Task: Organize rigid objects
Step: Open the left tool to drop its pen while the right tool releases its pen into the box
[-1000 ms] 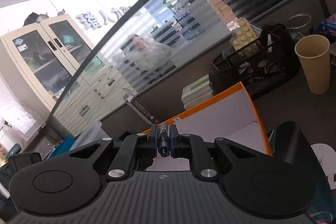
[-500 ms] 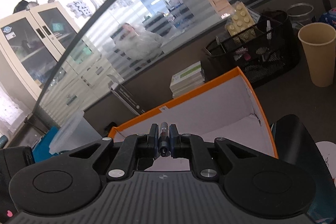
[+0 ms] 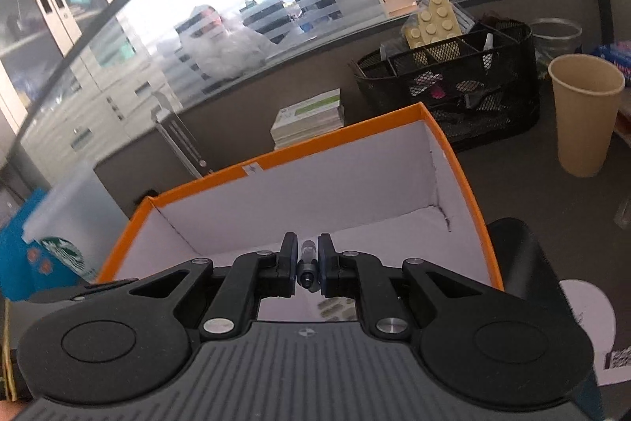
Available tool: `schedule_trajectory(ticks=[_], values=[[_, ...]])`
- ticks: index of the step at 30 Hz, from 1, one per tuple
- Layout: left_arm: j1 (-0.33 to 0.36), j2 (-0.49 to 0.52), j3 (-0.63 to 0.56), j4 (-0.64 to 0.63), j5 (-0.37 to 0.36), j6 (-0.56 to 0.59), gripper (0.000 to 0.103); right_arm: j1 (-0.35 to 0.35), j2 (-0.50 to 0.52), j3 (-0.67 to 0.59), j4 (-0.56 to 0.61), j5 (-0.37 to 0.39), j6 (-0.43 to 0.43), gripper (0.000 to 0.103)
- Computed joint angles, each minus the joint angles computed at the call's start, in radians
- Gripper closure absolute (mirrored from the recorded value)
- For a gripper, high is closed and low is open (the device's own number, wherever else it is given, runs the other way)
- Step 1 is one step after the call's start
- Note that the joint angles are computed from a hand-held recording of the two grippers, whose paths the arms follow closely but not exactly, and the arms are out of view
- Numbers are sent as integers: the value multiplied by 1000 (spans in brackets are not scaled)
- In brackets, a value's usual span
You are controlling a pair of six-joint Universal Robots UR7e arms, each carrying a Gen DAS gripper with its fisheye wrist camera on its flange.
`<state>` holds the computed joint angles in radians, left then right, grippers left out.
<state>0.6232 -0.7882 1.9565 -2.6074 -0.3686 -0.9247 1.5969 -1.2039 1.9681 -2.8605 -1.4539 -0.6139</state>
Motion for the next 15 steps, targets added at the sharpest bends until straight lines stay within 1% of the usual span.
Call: schedule_trajectory(ticks=[3,5,8,10,12,15], values=[[2,10,-11,29,3,-10,96,7,8,2,-27,-37,-32,93],[-1,12,-17,63,18,-33,96,15,12,9,-54,-59,-62,93],[-2,15,-26,102,29,-50,96,29,18,36,-140,-94,-132,93],[-2,17,-33,129,37,-67,95,35,23,43,-168,-111,-164,93],[-3,17,-40,167,44,-92,95,40,28,46,-184,-125,-182,93],[-1,19,-43,175,44,-96,95,44,35,51,-215,-145,-209,93]])
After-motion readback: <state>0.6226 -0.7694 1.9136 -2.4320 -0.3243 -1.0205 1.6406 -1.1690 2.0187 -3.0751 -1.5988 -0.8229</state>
